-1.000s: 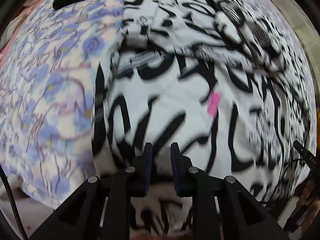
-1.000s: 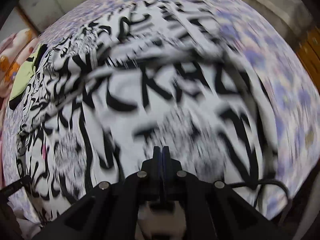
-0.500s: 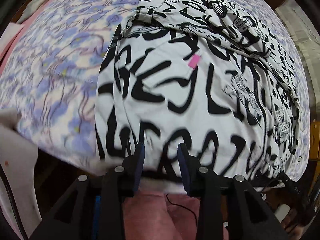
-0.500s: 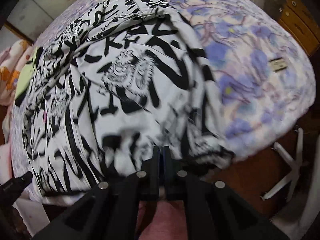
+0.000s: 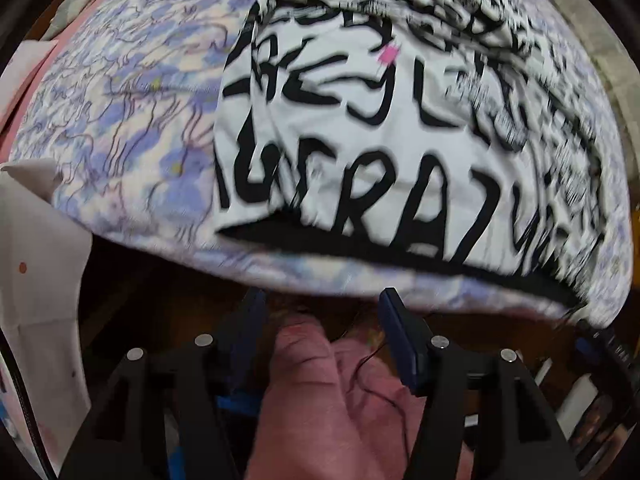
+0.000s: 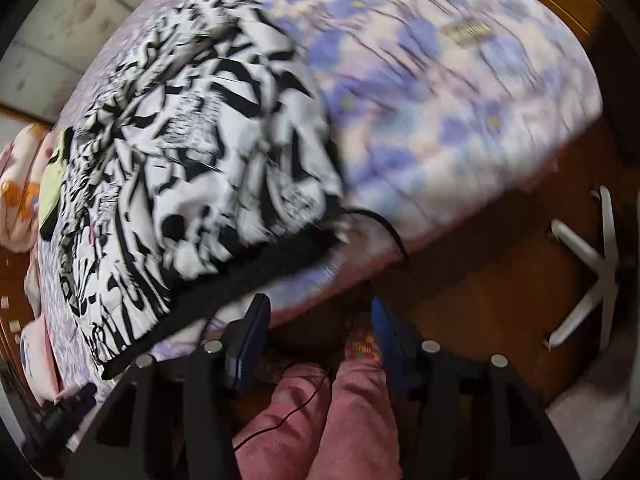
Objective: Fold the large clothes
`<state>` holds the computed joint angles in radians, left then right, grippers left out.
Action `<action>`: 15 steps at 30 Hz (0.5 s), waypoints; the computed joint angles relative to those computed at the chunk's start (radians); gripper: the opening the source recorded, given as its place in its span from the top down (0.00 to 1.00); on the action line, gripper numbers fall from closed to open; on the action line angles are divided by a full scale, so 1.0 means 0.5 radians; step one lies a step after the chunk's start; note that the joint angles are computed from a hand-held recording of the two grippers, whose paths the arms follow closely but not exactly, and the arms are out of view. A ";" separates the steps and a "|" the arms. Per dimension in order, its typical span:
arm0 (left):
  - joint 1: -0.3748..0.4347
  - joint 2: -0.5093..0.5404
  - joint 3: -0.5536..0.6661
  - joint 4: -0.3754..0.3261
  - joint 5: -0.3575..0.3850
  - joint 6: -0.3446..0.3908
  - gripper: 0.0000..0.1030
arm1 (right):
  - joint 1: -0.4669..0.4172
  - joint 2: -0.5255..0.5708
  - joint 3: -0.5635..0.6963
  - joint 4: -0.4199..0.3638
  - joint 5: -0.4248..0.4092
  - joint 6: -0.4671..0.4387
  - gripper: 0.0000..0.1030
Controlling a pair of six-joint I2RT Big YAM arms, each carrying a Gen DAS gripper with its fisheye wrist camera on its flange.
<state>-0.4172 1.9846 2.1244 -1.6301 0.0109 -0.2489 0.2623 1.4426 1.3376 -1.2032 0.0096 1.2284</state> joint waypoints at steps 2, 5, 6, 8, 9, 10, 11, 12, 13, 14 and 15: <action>-0.007 -0.041 -0.086 0.020 -0.056 0.039 0.44 | 0.032 -0.030 -0.045 -0.003 0.031 0.022 0.48; 0.003 -0.084 -0.188 0.057 -0.072 0.052 0.44 | 0.073 -0.082 -0.090 0.024 0.151 0.047 0.48; 0.010 -0.091 -0.207 0.064 -0.064 0.055 0.44 | 0.083 -0.097 -0.101 0.041 0.194 0.053 0.48; 0.016 -0.094 -0.225 0.081 -0.078 0.061 0.44 | 0.083 -0.105 -0.103 0.067 0.243 0.024 0.48; 0.020 -0.091 -0.224 0.083 -0.094 0.069 0.44 | 0.072 -0.101 -0.098 0.072 0.252 -0.023 0.48; 0.018 -0.078 -0.208 0.078 -0.102 0.066 0.44 | 0.057 -0.090 -0.091 0.086 0.244 -0.064 0.48; 0.021 -0.067 -0.189 0.072 -0.102 0.063 0.44 | 0.042 -0.079 -0.085 0.105 0.228 -0.087 0.48; 0.027 -0.064 -0.178 0.076 -0.095 0.061 0.44 | 0.017 -0.073 -0.090 0.155 0.195 -0.104 0.48; 0.039 -0.056 -0.165 0.081 -0.092 0.075 0.43 | -0.004 -0.063 -0.090 0.188 0.171 -0.112 0.48; 0.044 -0.053 -0.155 0.092 -0.100 0.092 0.41 | -0.021 -0.047 -0.084 0.212 0.160 -0.120 0.48; 0.049 -0.042 -0.138 0.095 -0.110 0.109 0.40 | -0.035 -0.025 -0.073 0.227 0.155 -0.137 0.48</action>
